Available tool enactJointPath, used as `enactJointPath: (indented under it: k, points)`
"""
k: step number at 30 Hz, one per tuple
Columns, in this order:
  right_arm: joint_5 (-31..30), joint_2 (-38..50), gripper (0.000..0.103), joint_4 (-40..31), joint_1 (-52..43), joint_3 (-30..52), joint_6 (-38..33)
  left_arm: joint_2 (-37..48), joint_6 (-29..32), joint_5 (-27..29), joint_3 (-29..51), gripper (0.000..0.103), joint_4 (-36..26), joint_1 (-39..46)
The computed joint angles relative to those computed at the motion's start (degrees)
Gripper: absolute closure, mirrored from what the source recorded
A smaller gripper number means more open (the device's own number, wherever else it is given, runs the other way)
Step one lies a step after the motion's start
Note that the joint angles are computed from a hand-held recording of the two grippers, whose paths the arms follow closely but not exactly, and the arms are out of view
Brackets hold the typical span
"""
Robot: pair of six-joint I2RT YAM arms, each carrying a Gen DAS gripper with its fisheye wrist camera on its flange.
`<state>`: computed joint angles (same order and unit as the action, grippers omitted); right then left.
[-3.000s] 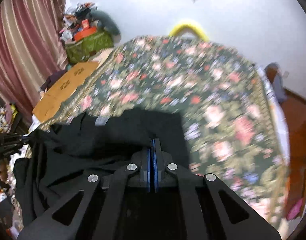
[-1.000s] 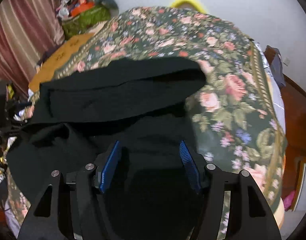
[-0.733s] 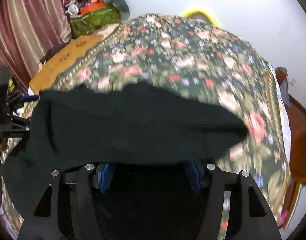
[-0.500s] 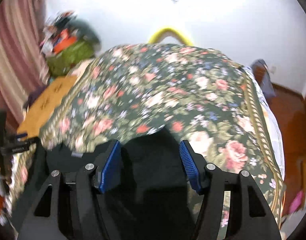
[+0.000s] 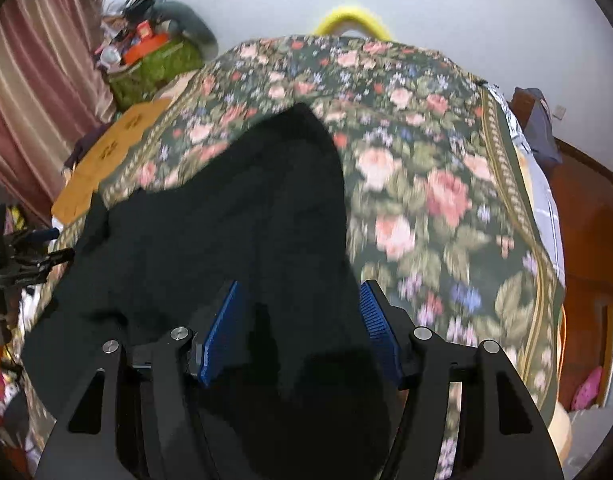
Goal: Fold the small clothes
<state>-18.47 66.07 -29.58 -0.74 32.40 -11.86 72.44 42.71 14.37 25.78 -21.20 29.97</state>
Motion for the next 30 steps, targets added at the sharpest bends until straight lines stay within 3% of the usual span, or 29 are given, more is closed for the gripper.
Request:
enactJointPath:
  k: [4,7,13,17,19,21,23,30]
  points:
    - [0.13,-2.8,0.045,-0.23,0.65,-3.84,-1.49,-14.47,-1.72,0.23,-6.89,0.022,-5.08,-8.83]
    - [0.9,-3.14,0.045,0.78,1.64,-5.95,-1.8,-18.19,-11.76,-10.27,-9.82,0.022,1.17,-23.06]
    - [-0.57,-3.07,0.045,2.13,0.55,-7.53,-2.47,9.89,-24.31,-10.31,8.0,0.022,6.75,-28.3]
    - [-0.8,-4.65,0.045,2.09,-0.73,-7.99,-2.85,24.49,-32.38,-13.95,21.95,0.023,6.37,-29.03]
    - [-1.36,-7.02,0.045,1.05,-2.35,-8.16,-4.04,27.79,-35.17,-16.03,25.3,0.025,6.78,-27.91]
    - [-2.71,-8.78,0.045,-0.06,-4.56,-8.19,-5.57,29.31,-35.64,-17.06,26.78,0.025,7.24,-25.49]
    - [-3.78,-9.29,0.045,-0.55,-6.57,-7.99,-6.61,28.25,-34.17,-13.88,25.94,0.025,6.82,-21.88]
    - [-4.0,-1.51,0.045,5.98,-3.67,-4.28,-2.9,19.02,-20.32,-10.03,15.09,0.025,9.47,-8.53]
